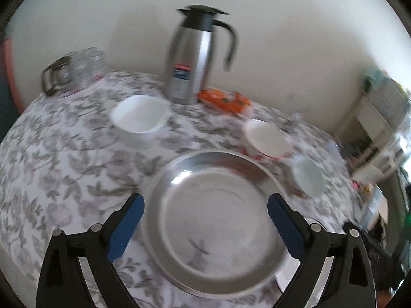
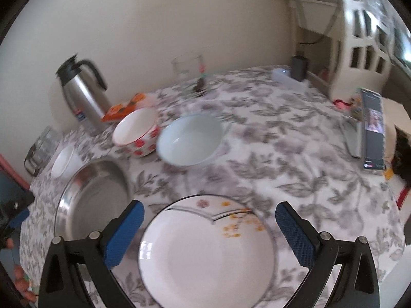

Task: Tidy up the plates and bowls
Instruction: 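Close the right tool on the yellow-blossom plate rim while the left tool grips it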

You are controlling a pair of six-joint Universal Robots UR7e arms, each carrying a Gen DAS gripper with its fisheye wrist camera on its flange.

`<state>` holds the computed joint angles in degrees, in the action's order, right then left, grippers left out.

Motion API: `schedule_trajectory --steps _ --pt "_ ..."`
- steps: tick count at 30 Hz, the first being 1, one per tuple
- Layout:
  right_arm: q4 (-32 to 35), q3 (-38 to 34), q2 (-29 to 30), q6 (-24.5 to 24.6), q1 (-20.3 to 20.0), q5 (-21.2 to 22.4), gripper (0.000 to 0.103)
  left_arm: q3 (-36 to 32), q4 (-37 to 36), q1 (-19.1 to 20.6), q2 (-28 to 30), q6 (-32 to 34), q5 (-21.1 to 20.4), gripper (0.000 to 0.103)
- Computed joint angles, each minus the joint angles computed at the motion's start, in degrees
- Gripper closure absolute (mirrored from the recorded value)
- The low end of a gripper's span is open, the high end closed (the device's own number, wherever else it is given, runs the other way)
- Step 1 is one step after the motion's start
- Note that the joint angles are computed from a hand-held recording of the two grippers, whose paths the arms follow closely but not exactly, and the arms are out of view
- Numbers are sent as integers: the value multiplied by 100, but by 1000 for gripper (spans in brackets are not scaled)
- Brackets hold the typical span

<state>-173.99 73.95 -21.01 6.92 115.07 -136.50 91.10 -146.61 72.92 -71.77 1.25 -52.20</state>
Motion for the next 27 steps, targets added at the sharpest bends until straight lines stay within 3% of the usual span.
schedule_trajectory --steps 2,8,14,19,23,27 --pt "-198 210 -142 64 -53 -3 0 99 -24 -81 -23 190 -175 6" --pt "-303 586 -421 274 -187 -47 0 505 -150 -452 -20 633 34 6" --pt "-260 729 -479 420 -253 -233 0 611 714 -518 -17 155 -476 6" --pt "-260 1004 -656 746 -380 17 5 606 1296 -469 -52 -441 -1130 6" --pt "-138 1183 -777 996 -489 384 15 729 1351 -551 -83 -451 -1174 7" --pt "-54 1203 -764 1110 -516 499 16 749 1617 -548 -80 -691 -1294 8"
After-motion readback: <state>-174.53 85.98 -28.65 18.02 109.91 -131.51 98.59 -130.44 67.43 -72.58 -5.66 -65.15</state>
